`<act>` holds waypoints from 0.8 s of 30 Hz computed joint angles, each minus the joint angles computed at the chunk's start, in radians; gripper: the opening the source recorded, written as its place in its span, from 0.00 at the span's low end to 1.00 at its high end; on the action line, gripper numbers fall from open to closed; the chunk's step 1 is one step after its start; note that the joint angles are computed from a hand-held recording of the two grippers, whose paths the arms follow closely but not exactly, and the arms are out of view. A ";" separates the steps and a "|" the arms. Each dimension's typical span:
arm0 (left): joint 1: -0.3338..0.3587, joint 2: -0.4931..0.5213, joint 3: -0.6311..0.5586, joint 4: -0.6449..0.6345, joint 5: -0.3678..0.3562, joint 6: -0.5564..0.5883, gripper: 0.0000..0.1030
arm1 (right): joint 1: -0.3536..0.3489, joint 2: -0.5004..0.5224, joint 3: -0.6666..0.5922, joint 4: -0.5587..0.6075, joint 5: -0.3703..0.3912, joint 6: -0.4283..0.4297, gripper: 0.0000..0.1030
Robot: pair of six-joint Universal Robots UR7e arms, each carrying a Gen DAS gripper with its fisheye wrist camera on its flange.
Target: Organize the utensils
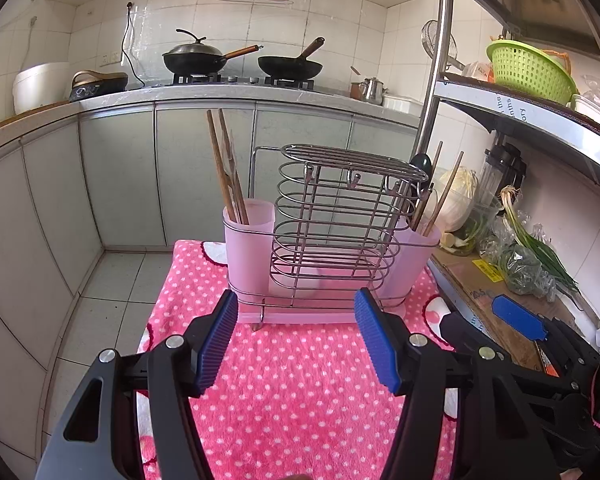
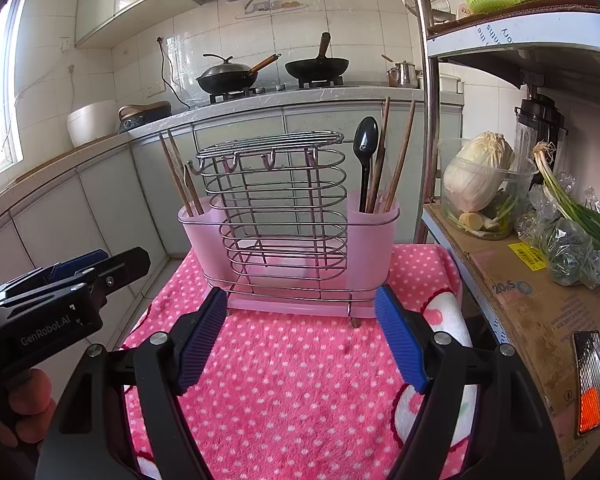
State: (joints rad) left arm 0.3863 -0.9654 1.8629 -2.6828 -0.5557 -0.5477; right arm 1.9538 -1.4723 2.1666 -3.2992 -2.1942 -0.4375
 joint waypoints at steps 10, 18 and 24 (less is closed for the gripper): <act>0.000 0.003 -0.004 0.002 0.001 -0.001 0.59 | -0.001 0.000 0.000 0.003 0.001 0.000 0.75; -0.001 0.004 -0.005 0.002 -0.002 0.001 0.59 | -0.004 0.000 0.000 0.004 0.004 -0.006 0.75; 0.000 0.003 -0.005 0.003 -0.004 0.000 0.59 | -0.006 -0.002 0.001 0.007 0.005 -0.005 0.75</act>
